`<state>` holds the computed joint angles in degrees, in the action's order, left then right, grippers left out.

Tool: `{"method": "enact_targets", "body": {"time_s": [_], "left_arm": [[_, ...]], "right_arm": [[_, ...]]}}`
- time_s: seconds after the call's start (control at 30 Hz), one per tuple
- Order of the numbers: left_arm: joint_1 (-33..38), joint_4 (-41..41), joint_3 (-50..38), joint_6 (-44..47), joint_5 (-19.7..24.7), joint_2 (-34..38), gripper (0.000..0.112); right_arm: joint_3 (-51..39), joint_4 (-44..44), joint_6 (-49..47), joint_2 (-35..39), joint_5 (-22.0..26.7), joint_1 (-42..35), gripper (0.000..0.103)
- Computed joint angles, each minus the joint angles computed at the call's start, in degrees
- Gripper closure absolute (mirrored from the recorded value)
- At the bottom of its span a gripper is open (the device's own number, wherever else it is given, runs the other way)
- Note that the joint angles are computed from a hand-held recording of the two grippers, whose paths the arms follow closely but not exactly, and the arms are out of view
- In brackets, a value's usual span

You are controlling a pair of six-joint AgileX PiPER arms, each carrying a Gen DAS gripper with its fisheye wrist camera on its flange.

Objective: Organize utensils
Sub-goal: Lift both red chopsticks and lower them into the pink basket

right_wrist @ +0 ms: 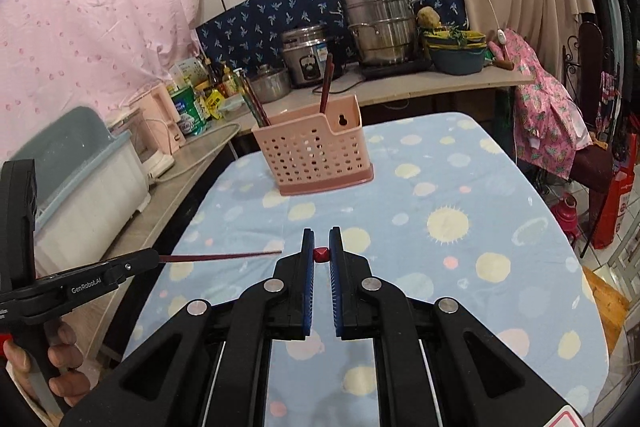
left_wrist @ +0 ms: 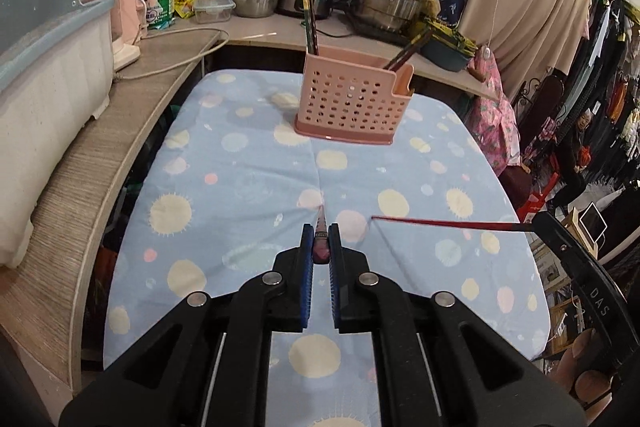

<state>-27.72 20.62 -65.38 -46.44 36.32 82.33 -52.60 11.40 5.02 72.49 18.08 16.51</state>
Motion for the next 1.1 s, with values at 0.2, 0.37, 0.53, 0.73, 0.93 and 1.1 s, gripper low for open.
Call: {"method": "enact_targets", "body": {"time_s": [0.2,0.37,0.53,0.73,0.93,1.1], "left_arm": [[3.1,-0.9,-6.9,3.3,1.1,2.2,0.105],[5.5,-3.3,-13.9,7.2,2.4,5.5,0.105],[8.5,-7.3,-21.4,12.0,3.7,9.1,0.105],[10.5,-8.2,-34.0,14.5,6.3,14.7,0.105],[12.2,-9.0,-52.9,16.2,11.2,23.8,0.105],[13.1,-9.5,-77.9,18.7,20.4,36.4,0.105]], "right_arm": [[-7.0,6.4,-6.3,4.1,0.8,-1.8,0.095],[-12.7,7.6,-7.3,8.3,1.5,-1.9,0.095],[-19.8,8.9,-7.9,12.3,2.9,-2.5,0.095],[-32.2,13.3,-10.5,18.2,5.9,-4.3,0.095],[-51.7,12.1,-6.6,28.5,11.0,-5.9,0.095],[-73.5,6.7,0.1,40.4,17.9,-6.5,0.095]]}}
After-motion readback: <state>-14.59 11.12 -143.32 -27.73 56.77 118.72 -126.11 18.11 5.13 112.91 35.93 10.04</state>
